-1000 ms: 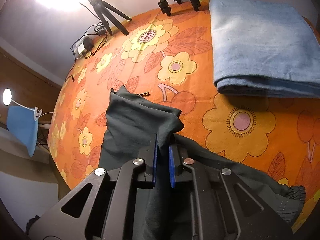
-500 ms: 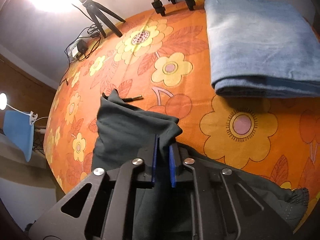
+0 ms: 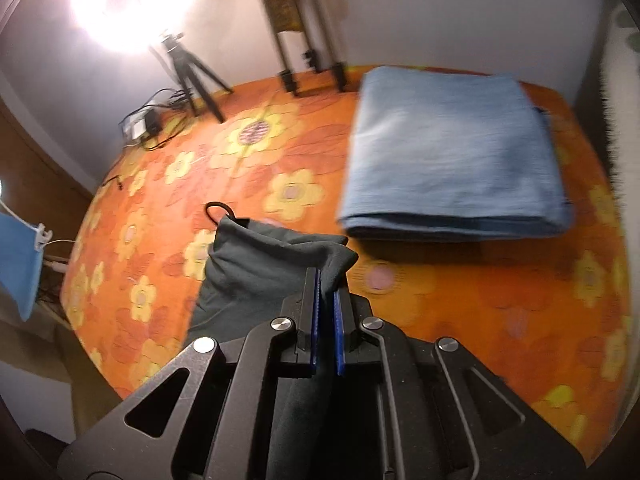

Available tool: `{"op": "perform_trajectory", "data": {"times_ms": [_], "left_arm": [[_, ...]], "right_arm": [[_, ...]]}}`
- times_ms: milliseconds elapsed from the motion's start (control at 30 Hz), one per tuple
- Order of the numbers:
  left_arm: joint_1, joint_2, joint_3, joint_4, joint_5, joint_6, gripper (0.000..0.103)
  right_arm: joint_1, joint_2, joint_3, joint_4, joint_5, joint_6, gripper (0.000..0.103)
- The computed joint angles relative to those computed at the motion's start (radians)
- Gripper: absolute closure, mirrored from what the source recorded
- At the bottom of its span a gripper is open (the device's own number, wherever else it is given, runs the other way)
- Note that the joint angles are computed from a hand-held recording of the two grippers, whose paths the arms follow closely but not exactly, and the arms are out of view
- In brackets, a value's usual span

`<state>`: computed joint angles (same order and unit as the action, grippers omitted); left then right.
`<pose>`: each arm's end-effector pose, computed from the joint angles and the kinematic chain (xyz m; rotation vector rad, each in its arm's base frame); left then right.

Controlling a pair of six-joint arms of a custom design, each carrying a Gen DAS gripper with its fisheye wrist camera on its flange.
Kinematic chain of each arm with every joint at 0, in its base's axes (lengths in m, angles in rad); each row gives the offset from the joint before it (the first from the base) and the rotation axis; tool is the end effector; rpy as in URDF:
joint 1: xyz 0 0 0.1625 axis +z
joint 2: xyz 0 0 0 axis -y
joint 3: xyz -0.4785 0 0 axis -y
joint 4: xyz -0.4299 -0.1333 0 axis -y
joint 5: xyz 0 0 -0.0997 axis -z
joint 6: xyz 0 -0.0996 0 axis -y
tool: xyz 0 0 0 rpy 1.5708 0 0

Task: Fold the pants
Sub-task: 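Open both grippers and release the folded pants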

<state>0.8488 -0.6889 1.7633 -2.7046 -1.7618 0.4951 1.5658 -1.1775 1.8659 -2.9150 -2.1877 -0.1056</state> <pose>-0.3632 -0.5855 -0.0030 -1.6903 -2.4112 0.0550 0.0725 -0.6443 0.3278 -0.1385 -2.3998 0.7696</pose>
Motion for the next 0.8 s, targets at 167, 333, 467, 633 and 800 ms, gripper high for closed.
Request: {"op": "perform_trajectory", "data": {"times_ms": [167,333,467,633,800], "left_arm": [[-0.022,0.064,-0.057,0.048,-0.072,0.008,0.098],[-0.042,0.103,-0.079,0.08,-0.089,0.037,0.098],[-0.047,0.115,-0.083,0.092,-0.084,0.054,0.098],[-0.051,0.106,-0.086,0.117,-0.056,0.038,0.096],[-0.051,0.08,-0.077,0.137,-0.023,0.019,0.067]], "right_arm": [[-0.032,-0.068,0.037,0.002,-0.07,0.002,0.097],[-0.081,-0.117,0.067,0.005,-0.075,0.013,0.097],[-0.116,-0.117,0.075,-0.005,-0.063,0.004,0.097],[-0.13,-0.104,0.063,0.024,-0.057,0.003,0.096],[-0.103,-0.121,0.085,-0.031,-0.103,-0.016,0.06]]}}
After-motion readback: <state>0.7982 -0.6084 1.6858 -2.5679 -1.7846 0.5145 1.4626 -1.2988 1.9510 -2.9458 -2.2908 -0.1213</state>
